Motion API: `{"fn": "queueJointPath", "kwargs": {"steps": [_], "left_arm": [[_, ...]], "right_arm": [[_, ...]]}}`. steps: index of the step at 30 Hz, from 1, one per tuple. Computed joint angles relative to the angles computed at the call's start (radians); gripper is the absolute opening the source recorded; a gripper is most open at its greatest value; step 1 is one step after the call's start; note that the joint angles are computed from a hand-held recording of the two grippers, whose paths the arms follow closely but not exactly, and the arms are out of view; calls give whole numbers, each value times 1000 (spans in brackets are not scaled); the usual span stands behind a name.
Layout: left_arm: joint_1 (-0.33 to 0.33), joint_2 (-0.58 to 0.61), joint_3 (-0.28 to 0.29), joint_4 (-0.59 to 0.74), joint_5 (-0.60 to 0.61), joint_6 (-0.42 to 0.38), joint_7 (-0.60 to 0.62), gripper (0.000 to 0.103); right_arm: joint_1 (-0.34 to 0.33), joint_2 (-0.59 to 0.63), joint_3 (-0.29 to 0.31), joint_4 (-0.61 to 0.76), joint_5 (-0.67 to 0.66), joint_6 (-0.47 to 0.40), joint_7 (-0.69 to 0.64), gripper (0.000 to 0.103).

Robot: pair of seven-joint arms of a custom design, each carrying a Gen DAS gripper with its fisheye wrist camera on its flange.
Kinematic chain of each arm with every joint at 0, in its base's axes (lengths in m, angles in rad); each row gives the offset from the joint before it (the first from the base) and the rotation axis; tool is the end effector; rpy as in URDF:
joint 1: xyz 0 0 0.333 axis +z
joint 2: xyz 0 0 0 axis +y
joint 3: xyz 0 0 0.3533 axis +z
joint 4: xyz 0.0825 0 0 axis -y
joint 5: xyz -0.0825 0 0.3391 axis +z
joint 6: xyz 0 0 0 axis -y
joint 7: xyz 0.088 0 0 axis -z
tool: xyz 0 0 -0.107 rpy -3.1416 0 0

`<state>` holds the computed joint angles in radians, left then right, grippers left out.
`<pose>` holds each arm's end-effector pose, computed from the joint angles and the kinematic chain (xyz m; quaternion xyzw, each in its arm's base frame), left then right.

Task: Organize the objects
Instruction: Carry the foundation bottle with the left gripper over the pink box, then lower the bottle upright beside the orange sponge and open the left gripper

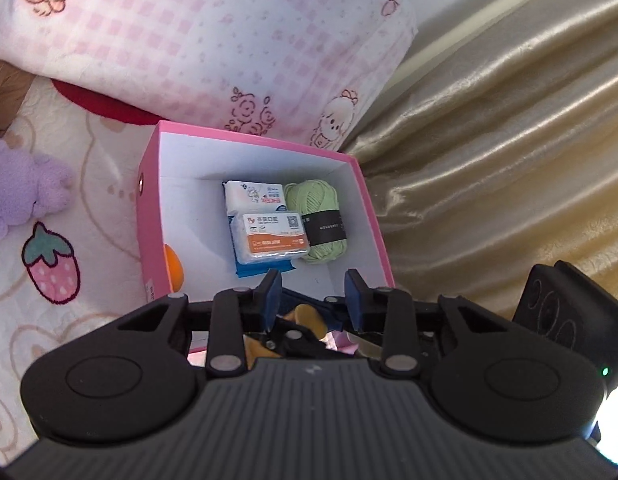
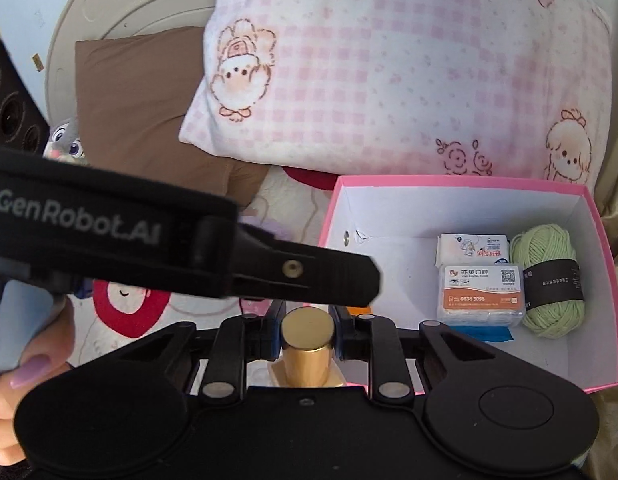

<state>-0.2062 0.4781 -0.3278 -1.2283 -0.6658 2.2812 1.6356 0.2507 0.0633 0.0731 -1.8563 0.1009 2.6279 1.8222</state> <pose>0.6364 -0.3147 0.6223 0.5561 -0.6968 0.4221 0.1644 0.5586 0.1834 0.6180 -0.6630 0.6624 -0.1297 0.3237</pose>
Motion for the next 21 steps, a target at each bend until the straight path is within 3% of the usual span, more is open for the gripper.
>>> {"fn": "queueJointPath", "kwargs": {"steps": [5,14,17,21], "left_arm": [[5,23,9,43,7,-3,-15,32],[-9,75,24,105,65,53,-83,34],[-31,128,46,179,130,31,-153,34],[-35,209,41,293,167,8,-210,34]], "right_arm": [[-17,12,-6,24,52,1,-8,27],[-18,110,-27,159,-125,-39,102,27],[-10,200,-34,263,-191,-108,140,27],[-32,312,-25,401,-165,-184,135,27]]}}
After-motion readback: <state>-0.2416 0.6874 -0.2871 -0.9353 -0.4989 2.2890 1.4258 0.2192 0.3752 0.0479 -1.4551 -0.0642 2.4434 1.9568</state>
